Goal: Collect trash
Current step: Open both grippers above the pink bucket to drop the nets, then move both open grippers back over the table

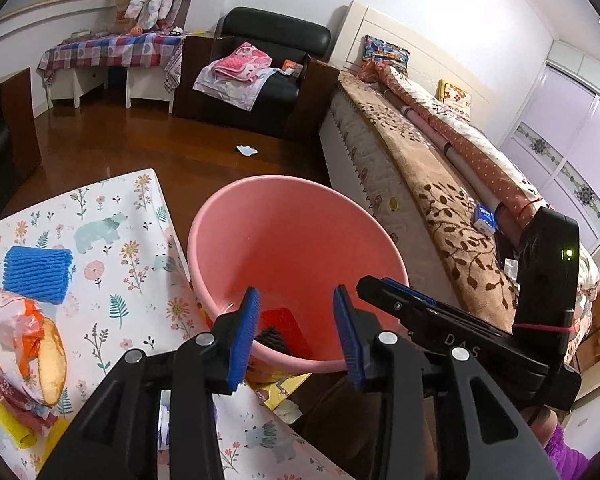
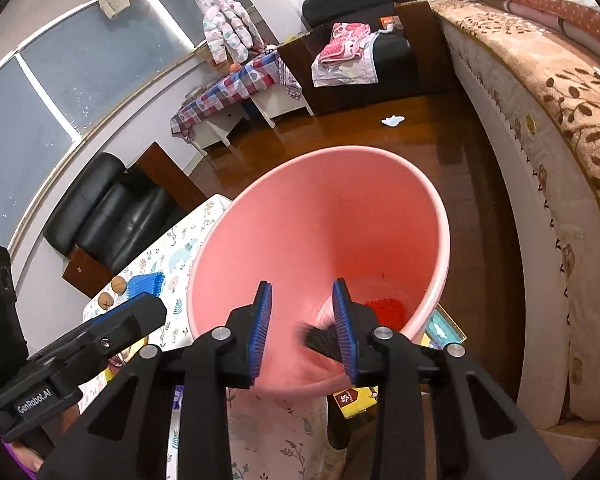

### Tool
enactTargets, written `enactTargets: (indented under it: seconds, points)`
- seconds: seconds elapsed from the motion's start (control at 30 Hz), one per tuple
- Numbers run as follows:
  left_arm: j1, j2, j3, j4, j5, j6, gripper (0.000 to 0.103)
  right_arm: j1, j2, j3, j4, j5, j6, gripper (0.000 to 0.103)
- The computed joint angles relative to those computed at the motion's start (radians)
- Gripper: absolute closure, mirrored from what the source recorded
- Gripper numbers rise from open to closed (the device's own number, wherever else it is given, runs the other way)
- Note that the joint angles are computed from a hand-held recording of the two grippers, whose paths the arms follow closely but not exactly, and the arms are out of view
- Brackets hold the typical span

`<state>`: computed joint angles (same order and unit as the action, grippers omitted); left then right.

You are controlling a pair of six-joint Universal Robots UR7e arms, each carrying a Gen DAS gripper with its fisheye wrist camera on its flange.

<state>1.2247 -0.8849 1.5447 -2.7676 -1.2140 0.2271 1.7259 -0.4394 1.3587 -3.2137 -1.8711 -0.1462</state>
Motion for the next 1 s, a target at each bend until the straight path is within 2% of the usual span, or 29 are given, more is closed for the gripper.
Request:
enactTargets:
  seconds: [0.17,0.4,0.83,1.0]
  points:
    - [-0.004,-0.028,0.033,-0.029,0.021,-0.002,0.063,0.022,0.0,0.02,-0.056,-0.015,-0.032,0.071]
    - [-0.007,-0.084,0.113,-0.112,0.093,0.009,0.06,0.049,0.003,0.058,-0.101,0.012,-0.053,0.071]
    - [0.025,-0.223,0.267,-0.236,0.225,0.008,0.06,0.103,0.039,0.074,-0.036,0.069,-0.103,0.071]
    - [0.051,-0.275,0.312,-0.285,0.264,0.013,0.06,0.125,0.044,0.084,-0.005,0.091,-0.151,0.071]
